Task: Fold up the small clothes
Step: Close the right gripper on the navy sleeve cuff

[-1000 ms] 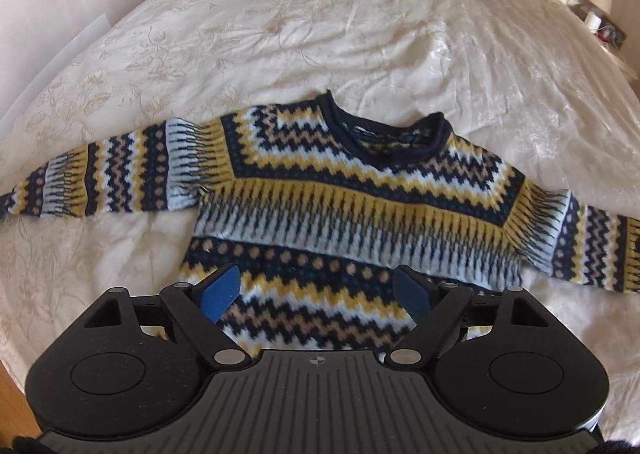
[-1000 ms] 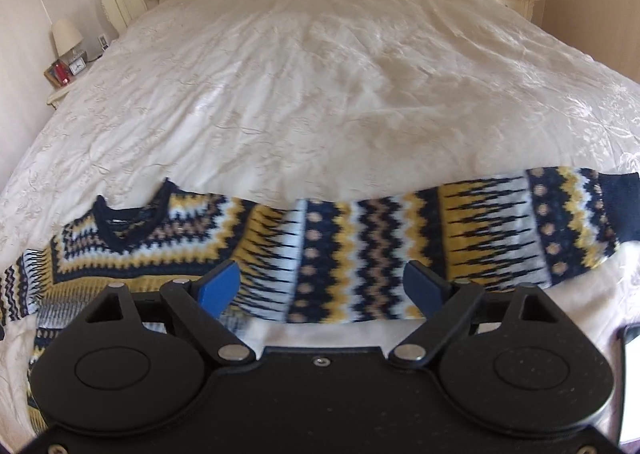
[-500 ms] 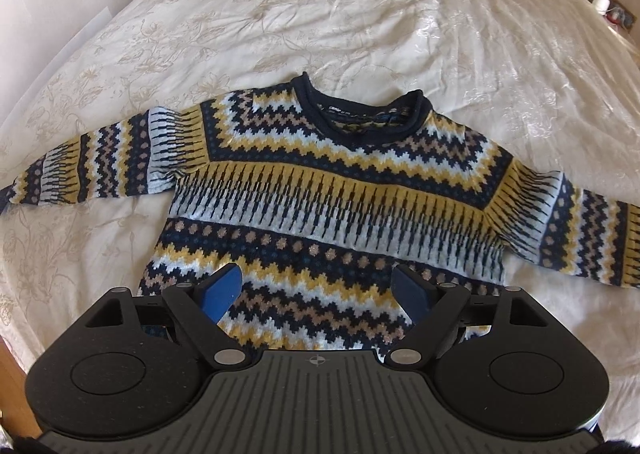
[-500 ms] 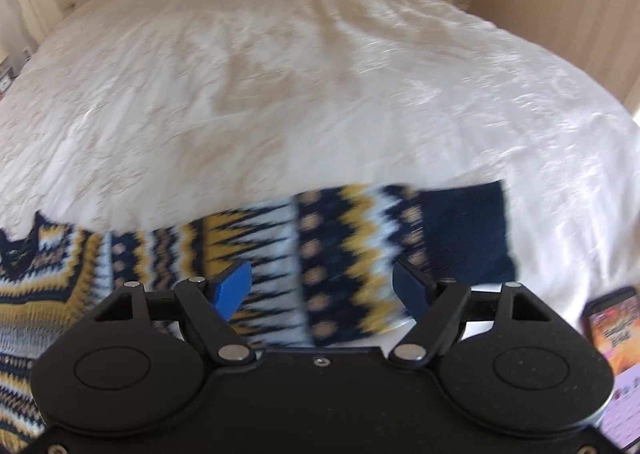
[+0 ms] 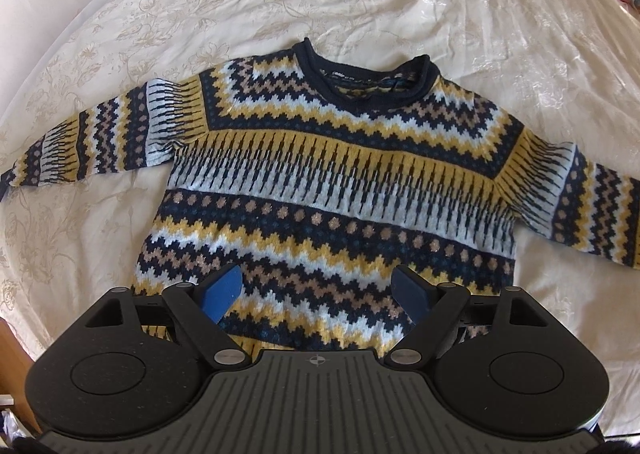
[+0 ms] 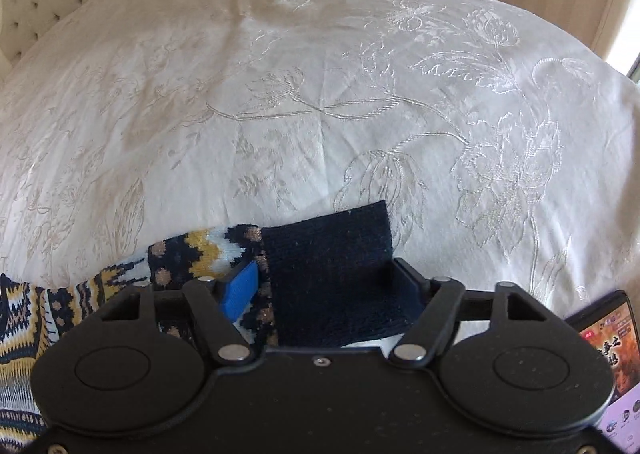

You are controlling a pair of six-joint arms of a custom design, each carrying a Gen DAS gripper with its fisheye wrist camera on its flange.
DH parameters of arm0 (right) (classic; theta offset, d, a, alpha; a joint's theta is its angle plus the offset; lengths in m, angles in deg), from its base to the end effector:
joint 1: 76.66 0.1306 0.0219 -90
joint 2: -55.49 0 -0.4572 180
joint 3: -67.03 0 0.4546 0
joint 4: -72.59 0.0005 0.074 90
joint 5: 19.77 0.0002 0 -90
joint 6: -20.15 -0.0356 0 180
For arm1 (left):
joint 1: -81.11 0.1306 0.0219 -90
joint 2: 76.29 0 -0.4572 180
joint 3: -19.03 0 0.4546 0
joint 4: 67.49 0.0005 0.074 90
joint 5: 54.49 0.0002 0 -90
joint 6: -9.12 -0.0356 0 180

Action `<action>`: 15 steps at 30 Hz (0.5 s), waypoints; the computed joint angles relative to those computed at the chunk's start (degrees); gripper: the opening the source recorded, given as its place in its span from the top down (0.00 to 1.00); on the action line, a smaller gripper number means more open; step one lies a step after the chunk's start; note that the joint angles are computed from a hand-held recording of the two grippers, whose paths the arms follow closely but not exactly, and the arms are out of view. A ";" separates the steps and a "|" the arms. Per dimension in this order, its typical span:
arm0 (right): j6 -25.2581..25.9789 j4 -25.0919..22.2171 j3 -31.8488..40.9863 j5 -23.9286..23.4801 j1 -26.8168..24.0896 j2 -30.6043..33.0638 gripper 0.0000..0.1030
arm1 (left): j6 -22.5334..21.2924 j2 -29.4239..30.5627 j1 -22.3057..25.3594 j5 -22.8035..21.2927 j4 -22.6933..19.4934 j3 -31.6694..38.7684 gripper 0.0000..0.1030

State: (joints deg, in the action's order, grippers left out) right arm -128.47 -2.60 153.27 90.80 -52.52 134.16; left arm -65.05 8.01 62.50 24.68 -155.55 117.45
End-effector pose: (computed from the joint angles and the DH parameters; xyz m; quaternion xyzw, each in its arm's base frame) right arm 0.3917 0.1613 0.5395 0.3192 0.9116 -0.0052 0.2591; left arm 0.4259 -0.1369 0.5917 0.0107 0.9858 0.0481 0.1605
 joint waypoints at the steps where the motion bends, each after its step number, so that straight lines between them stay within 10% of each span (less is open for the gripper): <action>1: 0.02 0.24 0.13 -0.38 0.17 0.08 0.50 | -0.07 0.12 0.13 -0.12 -0.40 0.16 0.21; 5: 0.41 0.91 1.65 -1.14 1.29 0.95 0.79 | -0.47 0.24 1.14 0.27 -1.22 0.43 0.21; 15: -0.48 3.28 13.29 -1.15 9.73 8.42 0.80 | -6.50 0.51 5.69 2.59 -1.74 0.76 0.21</action>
